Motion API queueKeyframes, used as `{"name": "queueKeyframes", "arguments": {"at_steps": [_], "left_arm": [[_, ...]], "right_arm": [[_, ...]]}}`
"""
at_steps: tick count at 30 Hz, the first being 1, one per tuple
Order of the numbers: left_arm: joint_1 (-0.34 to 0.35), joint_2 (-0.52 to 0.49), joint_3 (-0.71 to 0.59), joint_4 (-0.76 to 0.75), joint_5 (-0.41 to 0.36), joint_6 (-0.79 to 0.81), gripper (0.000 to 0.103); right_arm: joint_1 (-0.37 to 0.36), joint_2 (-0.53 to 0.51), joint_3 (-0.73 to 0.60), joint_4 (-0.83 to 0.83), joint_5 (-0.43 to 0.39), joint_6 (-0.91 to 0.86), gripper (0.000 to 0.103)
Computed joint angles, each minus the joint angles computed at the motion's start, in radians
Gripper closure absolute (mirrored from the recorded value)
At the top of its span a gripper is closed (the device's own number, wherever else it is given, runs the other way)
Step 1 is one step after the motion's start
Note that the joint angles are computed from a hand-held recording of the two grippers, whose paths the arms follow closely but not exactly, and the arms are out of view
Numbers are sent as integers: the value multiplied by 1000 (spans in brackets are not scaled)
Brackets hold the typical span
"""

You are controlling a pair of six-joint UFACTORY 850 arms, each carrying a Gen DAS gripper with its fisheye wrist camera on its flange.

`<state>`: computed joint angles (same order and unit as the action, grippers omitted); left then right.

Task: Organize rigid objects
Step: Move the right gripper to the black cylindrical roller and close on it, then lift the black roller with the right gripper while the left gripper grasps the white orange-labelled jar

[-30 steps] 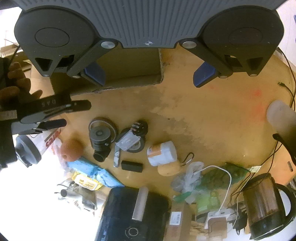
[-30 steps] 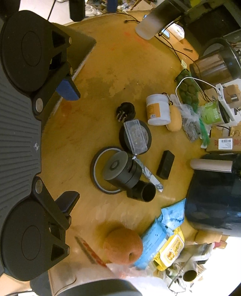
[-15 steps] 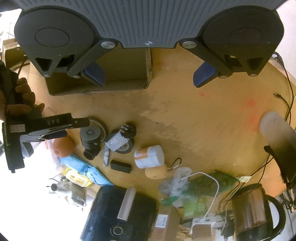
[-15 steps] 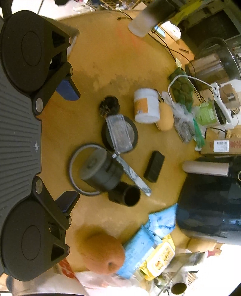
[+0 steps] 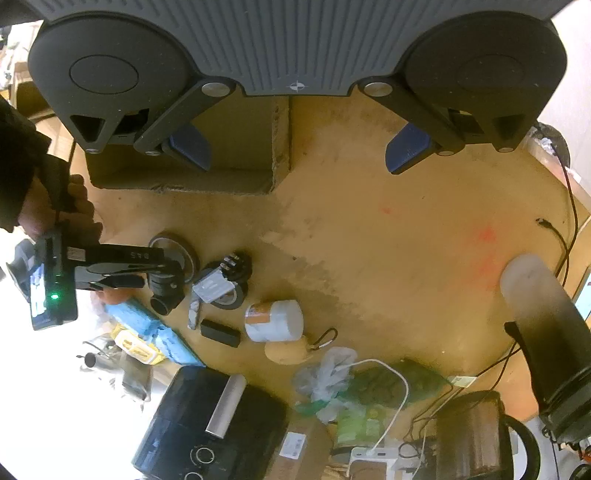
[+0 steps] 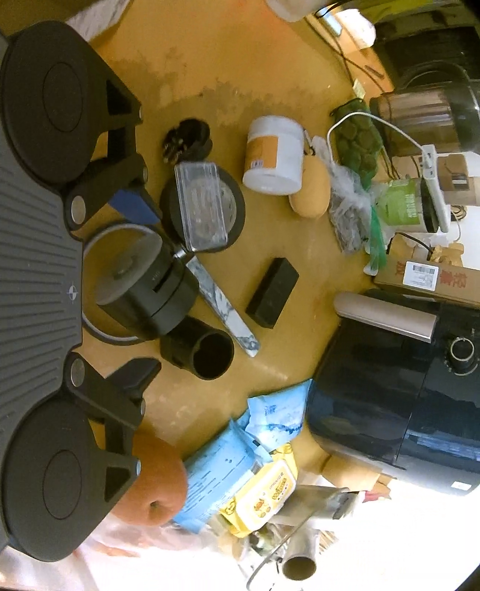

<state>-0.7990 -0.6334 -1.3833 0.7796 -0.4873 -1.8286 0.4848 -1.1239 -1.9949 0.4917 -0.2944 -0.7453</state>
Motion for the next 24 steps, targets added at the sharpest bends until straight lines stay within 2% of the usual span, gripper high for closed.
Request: {"name": "queueKeyframes", "arguments": {"at_steps": [4,6,10,18,24], "left_arm": [[-2,4,7,-9,3,-2,0],[-2,0,2,-26,3,14,0],[-1,-2,0,-37,7,29,0],[2,-4,-3,-30,23,28,0],[8,-14,-18,-41,52,65,0]], "right_arm": [[7,-24,-25,-47,6,28,39],[7,-32,-34,-46,2,22,54],[4,-27,-28,-23,-17,32,55],[-16,13,39,157,-40,-49,56],[-29,-14,-3,226,-98,-68,60]]}}
